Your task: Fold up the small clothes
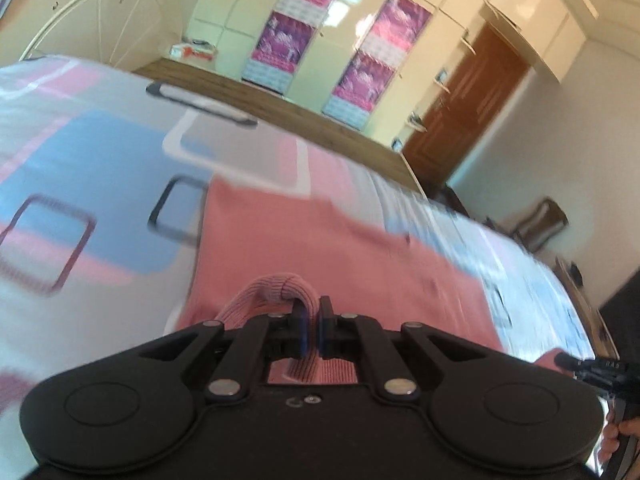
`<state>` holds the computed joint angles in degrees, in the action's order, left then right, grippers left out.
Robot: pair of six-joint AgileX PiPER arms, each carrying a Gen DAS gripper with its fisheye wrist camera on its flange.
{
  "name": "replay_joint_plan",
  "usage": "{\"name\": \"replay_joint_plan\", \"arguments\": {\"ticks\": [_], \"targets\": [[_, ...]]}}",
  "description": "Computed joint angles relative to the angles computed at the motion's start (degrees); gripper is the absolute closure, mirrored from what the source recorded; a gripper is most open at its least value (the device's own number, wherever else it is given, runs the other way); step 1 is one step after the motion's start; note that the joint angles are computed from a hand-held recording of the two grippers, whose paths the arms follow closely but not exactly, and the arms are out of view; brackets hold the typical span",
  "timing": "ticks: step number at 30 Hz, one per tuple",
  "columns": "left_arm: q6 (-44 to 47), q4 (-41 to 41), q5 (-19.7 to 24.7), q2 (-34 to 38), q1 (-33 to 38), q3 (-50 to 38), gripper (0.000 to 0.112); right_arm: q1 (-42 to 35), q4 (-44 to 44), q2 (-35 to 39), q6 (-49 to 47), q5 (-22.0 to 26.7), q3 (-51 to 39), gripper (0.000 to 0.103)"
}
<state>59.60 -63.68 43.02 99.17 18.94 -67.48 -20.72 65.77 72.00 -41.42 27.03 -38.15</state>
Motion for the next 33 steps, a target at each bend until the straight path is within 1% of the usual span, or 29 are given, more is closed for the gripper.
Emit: {"name": "replay_joint_plan", "arguments": {"ticks": [2, 3, 5, 7, 10, 11, 12, 13, 14, 16, 18, 19, 20, 21, 22, 23, 24, 26, 29, 30, 32, 33], "targets": [[-4.64, 1.67, -4.23, 4.83, -3.68, -6.33, 0.108, 0.94, 3.11, 7.83, -2.79, -2.02, -5.66, 0.095], [-7.40, 2.95, -5.36, 7.28, -4.86, -9.41, 0.108, 1.68, 3.43, 11.59, -2.47, -2.98, -8.80, 0.095], [-13.68, 6.66, -7.24, 11.83, -7.05, -15.37, 0.108, 2.78, 2.79, 18.98, -0.61, -3.94, -15.41, 0.095], [-21.28, 13.55, -9.14, 17.21, -9.39, -22.29, 0.108, 3.92, -1.31, 25.91, 4.59, -4.30, -22.21, 0.095], [-30.81, 24.03, -9.24, 24.14, -11.69, -30.86, 0.108, 4.46, -6.25, 34.16, 10.21, -3.28, -29.60, 0.095], [-34.17, 28.37, -8.87, 26.46, -12.63, -33.81, 0.108, 4.69, -7.75, 36.05, 11.84, -3.23, -31.16, 0.094], [-36.08, 30.86, -8.01, 28.08, -12.96, -35.80, 0.107, 4.86, -9.60, 37.93, 13.84, -3.16, -33.05, 0.094], [-38.25, 33.60, -6.48, 30.02, -13.40, -38.49, 0.105, 4.81, -10.35, 39.17, 14.56, -2.91, -34.08, 0.094], [-39.11, 35.68, -5.77, 31.30, -13.60, -40.10, 0.099, 4.66, -11.17, 40.48, 15.41, -2.28, -35.45, 0.094], [-38.12, 37.59, -5.92, 32.23, -13.92, -41.03, 0.090, 4.15, -11.99, 41.96, 15.74, -0.81, -37.36, 0.094], [-35.25, 34.88, -4.70, 32.02, -12.87, -41.03, 0.070, 3.82, -11.37, 42.53, 13.70, -0.07, -38.15, 0.093], [-34.46, 33.59, -4.74, 31.60, -12.30, -40.61, 0.042, 3.81, -10.92, 42.61, 12.53, 0.22, -38.46, 0.088], [-32.14, 31.08, -6.54, 30.34, -11.60, -38.49, 0.036, 3.73, -10.34, 42.37, 11.31, 0.38, -38.40, 0.083], [-29.02, 28.43, -7.62, 29.55, -10.95, -37.27, 0.035, 3.80, -9.53, 41.95, 10.15, -0.50, -37.99, 0.059], [-27.89, 27.55, -6.71, 29.42, -10.26, -37.64, 0.036, 3.83, -8.64, 41.18, 8.70, -2.34, -37.09, 0.030], [-26.75, 26.15, -4.98, 29.58, -9.38, -38.42, 0.036, 4.04, -7.37, 41.16, 7.06, -3.95, -37.01, 0.026], [-25.18, 24.70, -4.07, 29.50, -8.71, -38.53, 0.036, 3.82, -5.53, 40.77, 4.27, -4.35, -36.66, 0.027], [-21.97, 24.04, -3.87, 29.50, -8.41, -38.57, 0.036, 3.87, -6.84, 40.84, 2.88, -3.89, -37.42, 0.027], [-20.07, 27.15, -4.07, 30.56, -9.80, -39.61, 0.037, 4.85, -8.28, 41.65, -0.71, -3.32, -38.33, 0.027], [-20.01, 28.27, -4.62, 30.97, -10.53, -39.85, 0.037, 5.47, -9.32, 41.99, -1.32, -3.80, -38.47, 0.027], [-21.13, 31.35, -4.66, 32.82, -11.84, -42.20, 0.038, 6.72, -11.05, 42.99, -2.86, -5.13, -38.65, 0.034], [-22.35, 33.01, -4.04, 34.24, -12.47, -44.32, 0.038, 7.05, -12.22, 43.73, -2.74, -5.16, -39.20, 0.042]]}}
